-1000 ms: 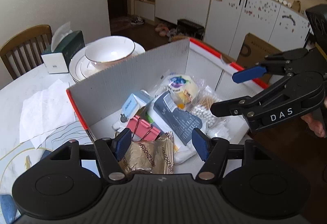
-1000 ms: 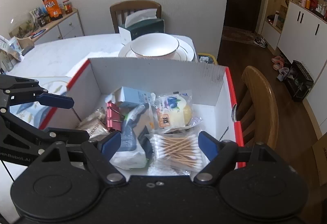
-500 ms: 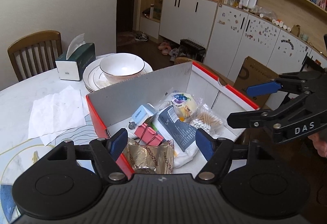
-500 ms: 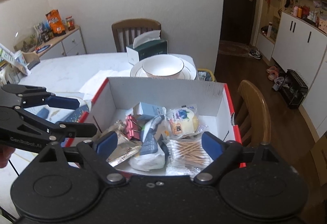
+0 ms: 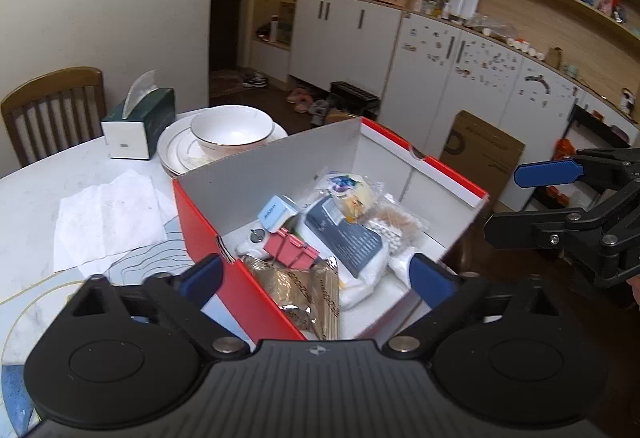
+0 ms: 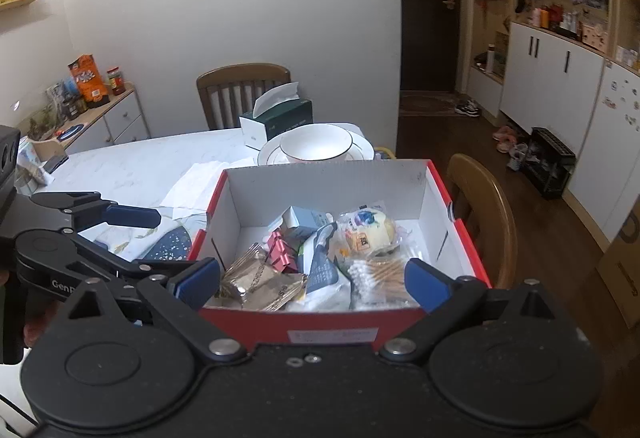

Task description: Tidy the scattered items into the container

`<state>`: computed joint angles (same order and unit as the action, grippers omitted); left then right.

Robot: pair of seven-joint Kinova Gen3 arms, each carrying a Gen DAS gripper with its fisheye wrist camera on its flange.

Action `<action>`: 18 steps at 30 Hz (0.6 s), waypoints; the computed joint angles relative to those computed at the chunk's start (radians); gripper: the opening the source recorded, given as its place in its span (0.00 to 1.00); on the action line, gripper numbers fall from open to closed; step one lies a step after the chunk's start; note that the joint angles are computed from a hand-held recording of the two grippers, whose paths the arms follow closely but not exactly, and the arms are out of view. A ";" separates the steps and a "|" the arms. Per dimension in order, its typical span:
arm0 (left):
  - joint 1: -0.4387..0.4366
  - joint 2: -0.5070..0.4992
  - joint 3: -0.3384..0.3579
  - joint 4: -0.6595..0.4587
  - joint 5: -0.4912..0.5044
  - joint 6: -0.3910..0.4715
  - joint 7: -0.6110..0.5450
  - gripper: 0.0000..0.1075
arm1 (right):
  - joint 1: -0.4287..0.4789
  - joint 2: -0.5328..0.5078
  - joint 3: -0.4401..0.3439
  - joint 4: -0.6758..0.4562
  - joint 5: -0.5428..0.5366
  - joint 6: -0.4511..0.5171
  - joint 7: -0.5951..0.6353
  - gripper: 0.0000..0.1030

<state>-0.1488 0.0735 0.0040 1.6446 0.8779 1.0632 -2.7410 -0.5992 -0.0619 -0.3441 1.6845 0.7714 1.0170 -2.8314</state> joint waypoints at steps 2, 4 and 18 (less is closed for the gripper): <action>-0.010 0.001 -0.004 0.003 0.015 0.016 -0.035 0.94 | -0.015 0.008 -0.020 -0.006 0.029 0.034 -0.051 0.96; -0.019 0.004 -0.009 0.001 0.025 0.037 -0.060 0.95 | -0.035 0.015 -0.033 -0.012 0.050 0.066 -0.095 0.96; -0.069 0.027 -0.016 -0.029 0.064 0.148 -0.168 0.95 | -0.204 0.073 -0.044 -0.065 0.164 0.273 -0.280 0.96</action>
<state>-0.2173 0.1003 -0.0125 1.6161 0.9422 1.2112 -2.9085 -0.8036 0.0113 -0.3883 1.6192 0.9349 1.2898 -3.1115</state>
